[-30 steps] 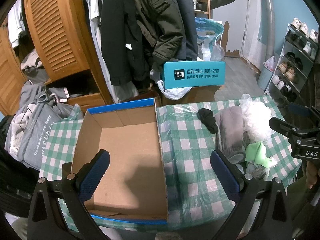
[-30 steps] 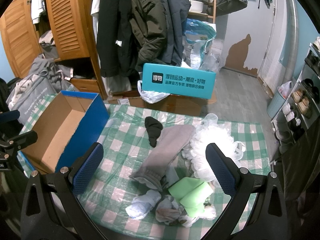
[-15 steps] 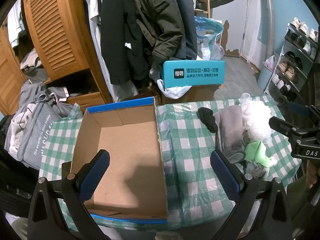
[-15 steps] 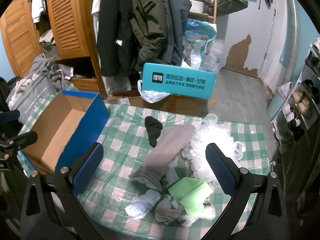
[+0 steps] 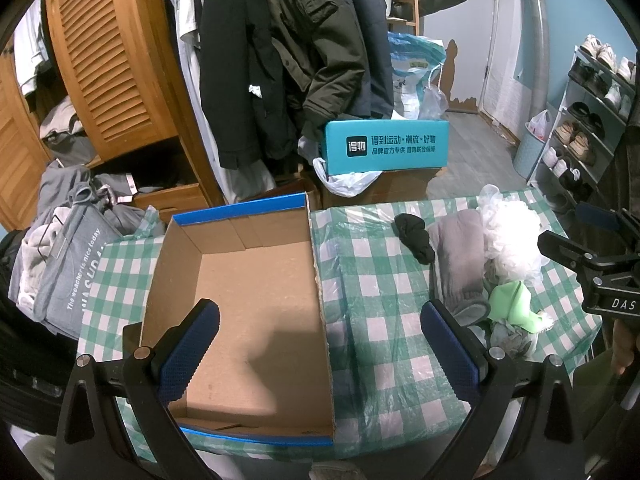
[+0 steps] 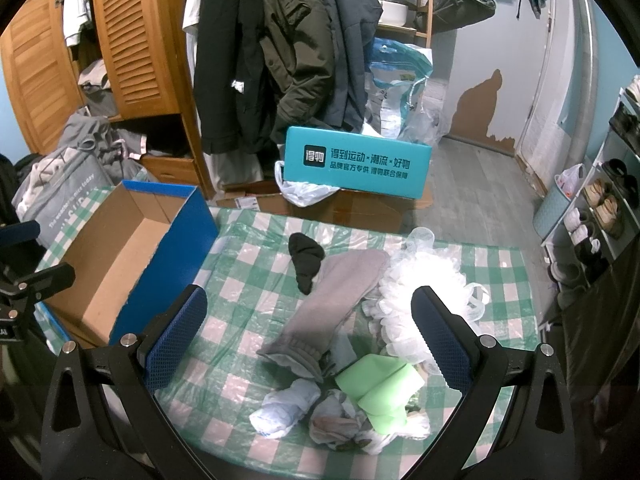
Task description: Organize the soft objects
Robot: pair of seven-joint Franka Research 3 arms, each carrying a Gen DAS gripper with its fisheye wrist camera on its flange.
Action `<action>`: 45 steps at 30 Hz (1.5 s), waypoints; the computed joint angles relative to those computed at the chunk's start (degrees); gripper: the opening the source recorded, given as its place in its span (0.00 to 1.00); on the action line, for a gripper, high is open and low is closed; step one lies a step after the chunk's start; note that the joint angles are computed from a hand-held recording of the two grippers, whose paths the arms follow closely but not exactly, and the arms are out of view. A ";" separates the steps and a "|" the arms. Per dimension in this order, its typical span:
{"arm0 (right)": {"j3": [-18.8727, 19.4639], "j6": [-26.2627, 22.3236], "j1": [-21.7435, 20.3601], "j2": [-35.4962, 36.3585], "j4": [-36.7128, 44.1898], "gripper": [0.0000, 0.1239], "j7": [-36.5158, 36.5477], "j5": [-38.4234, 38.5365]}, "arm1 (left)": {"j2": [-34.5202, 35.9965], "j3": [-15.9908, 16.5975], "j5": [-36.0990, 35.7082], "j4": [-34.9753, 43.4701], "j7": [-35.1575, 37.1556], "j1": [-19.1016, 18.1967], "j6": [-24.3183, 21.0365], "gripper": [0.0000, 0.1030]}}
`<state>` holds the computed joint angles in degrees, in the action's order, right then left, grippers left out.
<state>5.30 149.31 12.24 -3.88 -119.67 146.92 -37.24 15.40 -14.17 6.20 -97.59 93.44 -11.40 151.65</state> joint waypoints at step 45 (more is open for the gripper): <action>1.27 -0.95 -3.28 -4.76 -5.04 0.81 0.72 -0.85 | 2.88 -0.83 0.50 4.69 0.36 -2.33 -5.40 0.99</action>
<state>6.57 148.37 8.96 -8.64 -124.70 147.65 -38.10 18.29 -15.00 6.71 -92.90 93.80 -13.73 146.25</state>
